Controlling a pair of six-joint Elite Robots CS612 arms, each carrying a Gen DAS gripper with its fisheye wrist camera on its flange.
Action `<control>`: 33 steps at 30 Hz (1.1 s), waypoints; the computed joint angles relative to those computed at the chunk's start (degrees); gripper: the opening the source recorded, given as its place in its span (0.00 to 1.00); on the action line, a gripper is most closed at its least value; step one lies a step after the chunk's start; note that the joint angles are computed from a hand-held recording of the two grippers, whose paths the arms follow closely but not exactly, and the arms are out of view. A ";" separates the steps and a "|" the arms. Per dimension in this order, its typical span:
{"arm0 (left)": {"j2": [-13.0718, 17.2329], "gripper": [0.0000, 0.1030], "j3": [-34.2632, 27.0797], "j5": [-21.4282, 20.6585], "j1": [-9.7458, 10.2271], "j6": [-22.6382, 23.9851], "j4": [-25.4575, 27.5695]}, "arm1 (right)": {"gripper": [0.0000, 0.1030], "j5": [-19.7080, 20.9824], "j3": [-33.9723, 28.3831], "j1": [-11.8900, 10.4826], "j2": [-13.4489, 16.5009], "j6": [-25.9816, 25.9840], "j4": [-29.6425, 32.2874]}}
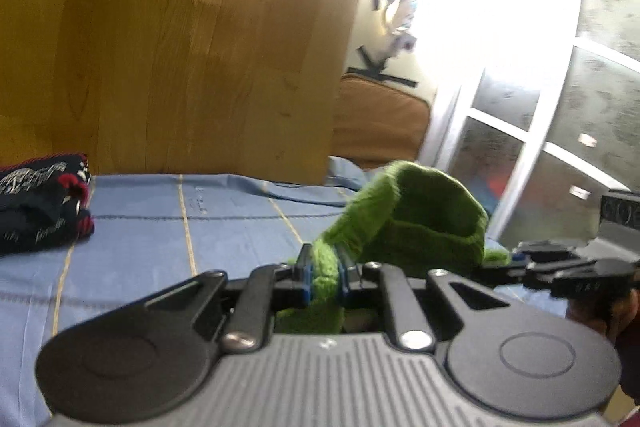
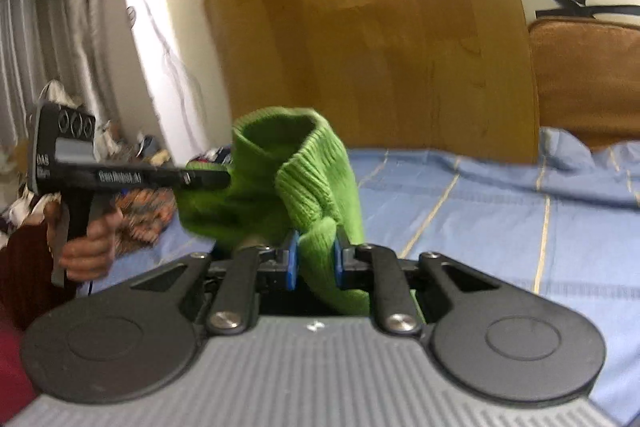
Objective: Fold small clothes
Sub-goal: 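Grasp the green collar with both grippers and lift the bundle, then roll the green collar over the navy bundle with both grippers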
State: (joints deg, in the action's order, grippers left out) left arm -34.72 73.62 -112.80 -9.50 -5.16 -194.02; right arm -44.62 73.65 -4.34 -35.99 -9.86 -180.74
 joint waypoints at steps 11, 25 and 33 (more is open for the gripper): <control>-2.93 0.11 14.15 -1.95 -0.46 0.16 -9.27 | 0.16 -8.79 15.61 0.23 -5.12 -5.24 -8.69; -5.31 0.61 17.20 -3.89 1.15 4.94 -13.28 | 0.25 -7.60 19.45 -0.31 -6.51 -17.22 -13.80; -2.49 0.77 6.30 -6.26 3.19 -14.49 2.93 | 0.27 -0.24 15.71 -2.83 -4.96 -2.11 -20.33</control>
